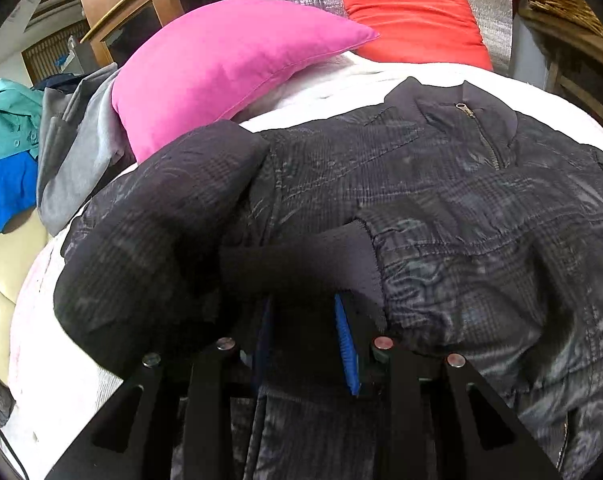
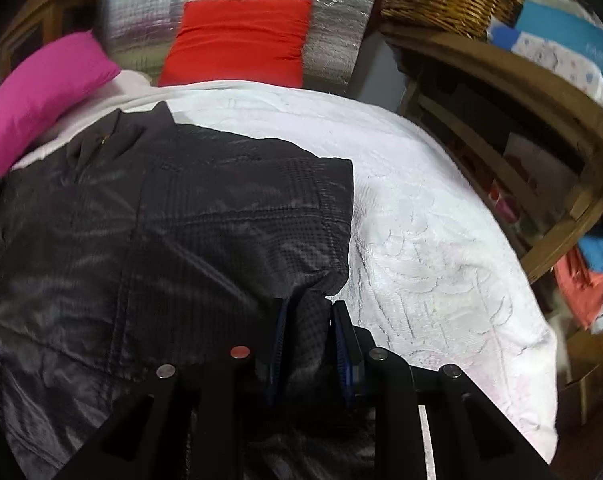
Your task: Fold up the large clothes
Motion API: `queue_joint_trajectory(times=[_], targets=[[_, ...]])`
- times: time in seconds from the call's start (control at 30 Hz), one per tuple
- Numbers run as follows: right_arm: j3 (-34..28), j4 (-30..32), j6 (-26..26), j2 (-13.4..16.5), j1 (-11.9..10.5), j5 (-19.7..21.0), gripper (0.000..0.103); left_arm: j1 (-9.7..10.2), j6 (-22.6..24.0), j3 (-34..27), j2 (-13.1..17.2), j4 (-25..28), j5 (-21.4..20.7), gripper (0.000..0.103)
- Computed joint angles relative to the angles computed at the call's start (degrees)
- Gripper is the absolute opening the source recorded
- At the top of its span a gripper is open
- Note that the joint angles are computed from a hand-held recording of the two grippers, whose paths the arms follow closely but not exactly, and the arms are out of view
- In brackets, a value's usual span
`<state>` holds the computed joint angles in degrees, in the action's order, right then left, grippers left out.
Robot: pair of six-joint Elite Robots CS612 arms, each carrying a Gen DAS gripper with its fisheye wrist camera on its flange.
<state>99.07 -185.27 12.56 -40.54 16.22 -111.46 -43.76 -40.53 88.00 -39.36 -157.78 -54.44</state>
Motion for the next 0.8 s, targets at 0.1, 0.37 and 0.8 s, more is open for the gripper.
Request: queue_joint_trajectory(times=[0.1,0.37,0.8], targets=[[0.29,-1.64,-0.56,0.45,-0.49,0.73,0.025,0.08,-0.5,-0.33,0.14,0.28,-0.05,0.032],[0.61,-2.75,-0.93,0.47,-0.68,0.7,0.025,0.43,-1.27,-0.22,0.18,-0.92,-1.16,0.032],[0.53,-3.07,-1.4,0.67,-0.58,0.31,0.025,0.69,-1.65,1.29,-0.6,-6.19,-2.74,0.032]])
